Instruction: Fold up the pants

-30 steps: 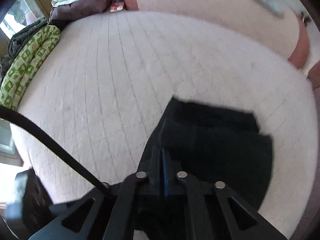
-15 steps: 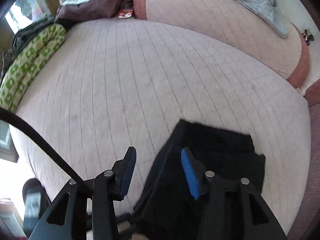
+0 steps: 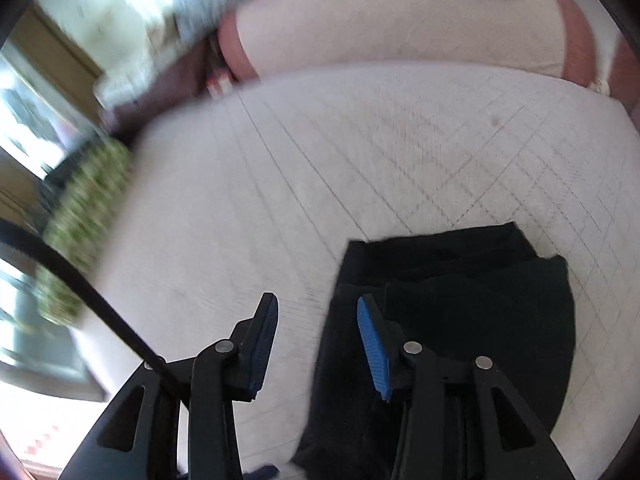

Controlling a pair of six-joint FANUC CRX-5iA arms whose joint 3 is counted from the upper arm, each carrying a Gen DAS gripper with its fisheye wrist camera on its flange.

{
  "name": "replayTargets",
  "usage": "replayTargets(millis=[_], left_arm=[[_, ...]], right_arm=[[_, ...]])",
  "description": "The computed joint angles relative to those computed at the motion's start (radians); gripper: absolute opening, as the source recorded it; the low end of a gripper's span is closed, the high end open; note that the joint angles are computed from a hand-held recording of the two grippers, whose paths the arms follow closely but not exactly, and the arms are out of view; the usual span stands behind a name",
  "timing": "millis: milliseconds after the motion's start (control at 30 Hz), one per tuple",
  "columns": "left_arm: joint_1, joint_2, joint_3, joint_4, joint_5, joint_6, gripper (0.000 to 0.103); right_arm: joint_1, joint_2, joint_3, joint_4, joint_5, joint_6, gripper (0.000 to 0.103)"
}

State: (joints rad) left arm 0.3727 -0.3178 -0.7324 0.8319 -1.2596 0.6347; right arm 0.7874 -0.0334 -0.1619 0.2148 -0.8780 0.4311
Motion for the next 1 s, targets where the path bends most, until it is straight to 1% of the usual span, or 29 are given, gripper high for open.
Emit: replayTargets(millis=[33,67,100,133,200,233,300,333,367,400,433,467,533,567,633,667,733,767,800,867,900,1000], left_arm=[[0.021,-0.026,-0.002,0.002,-0.003,-0.01,0.038],[0.041,-0.057,-0.006,0.009,-0.003,-0.021,0.045],[0.06,-0.092,-0.013,0.017,0.004,-0.035,0.048],[0.075,-0.119,-0.014,0.026,0.017,-0.049,0.052],[0.091,-0.205,-0.03,0.039,0.05,-0.066,0.055],[0.083,-0.227,-0.031,0.042,0.077,-0.063,0.059],[0.054,-0.298,-0.038,0.036,0.149,-0.028,0.067],[0.059,-0.348,-0.032,0.014,0.181,0.002,0.075],[0.042,-0.365,-0.025,-0.005,0.24,0.028,0.085],[0.02,-0.415,-0.023,-0.041,0.299,0.09,0.09],[-0.037,-0.43,-0.027,-0.062,0.381,0.126,0.097],[-0.059,-0.463,-0.037,-0.053,0.433,0.142,0.102],[-0.079,-0.507,-0.047,-0.018,0.478,0.145,0.103],[-0.099,-0.518,-0.046,-0.015,0.503,0.158,0.103],[-0.123,-0.544,-0.042,-0.003,0.537,0.173,0.103],[-0.147,-0.552,-0.036,-0.018,0.57,0.193,0.103],[-0.218,-0.537,0.01,-0.145,0.626,0.291,0.103],[-0.244,-0.519,0.037,-0.202,0.624,0.324,0.103],[-0.263,-0.503,0.054,-0.236,0.61,0.345,0.103],[-0.278,-0.477,0.087,-0.28,0.548,0.379,0.103],[-0.295,-0.462,0.1,-0.324,0.524,0.414,0.103],[-0.36,-0.438,0.122,-0.473,0.505,0.508,0.103]], right_arm=[[0.027,-0.051,-0.054,0.066,0.023,-0.063,0.054],[0.066,-0.11,-0.121,0.157,0.029,-0.145,0.06],[0.098,-0.161,-0.178,0.235,0.022,-0.218,0.063],[0.152,-0.228,-0.254,0.344,-0.009,-0.327,0.065],[0.246,-0.326,-0.354,0.47,-0.095,-0.474,0.066],[0.296,-0.366,-0.389,0.516,-0.147,-0.536,0.066],[0.439,-0.434,-0.449,0.604,-0.316,-0.663,0.066],[0.511,-0.453,-0.468,0.633,-0.401,-0.714,0.066],[0.589,-0.469,-0.484,0.663,-0.498,-0.769,0.066],[0.654,-0.49,-0.502,0.686,-0.582,-0.808,0.067],[0.725,-0.492,-0.513,0.704,-0.668,-0.855,0.072],[0.79,-0.485,-0.518,0.717,-0.753,-0.896,0.078],[0.879,-0.472,-0.533,0.731,-0.871,-0.947,0.085],[0.907,-0.473,-0.541,0.732,-0.902,-0.958,0.087],[0.926,-0.459,-0.547,0.729,-0.92,-0.964,0.089],[0.918,-0.453,-0.551,0.729,-0.908,-0.963,0.089],[0.913,-0.453,-0.565,0.723,-0.897,-0.988,0.089],[0.924,-0.455,-0.576,0.716,-0.902,-1.018,0.089],[0.929,-0.459,-0.587,0.71,-0.902,-1.042,0.089],[0.942,-0.456,-0.606,0.689,-0.908,-1.094,0.089],[0.946,-0.454,-0.614,0.676,-0.91,-1.111,0.089],[0.957,-0.441,-0.626,0.618,-0.909,-1.15,0.09]])
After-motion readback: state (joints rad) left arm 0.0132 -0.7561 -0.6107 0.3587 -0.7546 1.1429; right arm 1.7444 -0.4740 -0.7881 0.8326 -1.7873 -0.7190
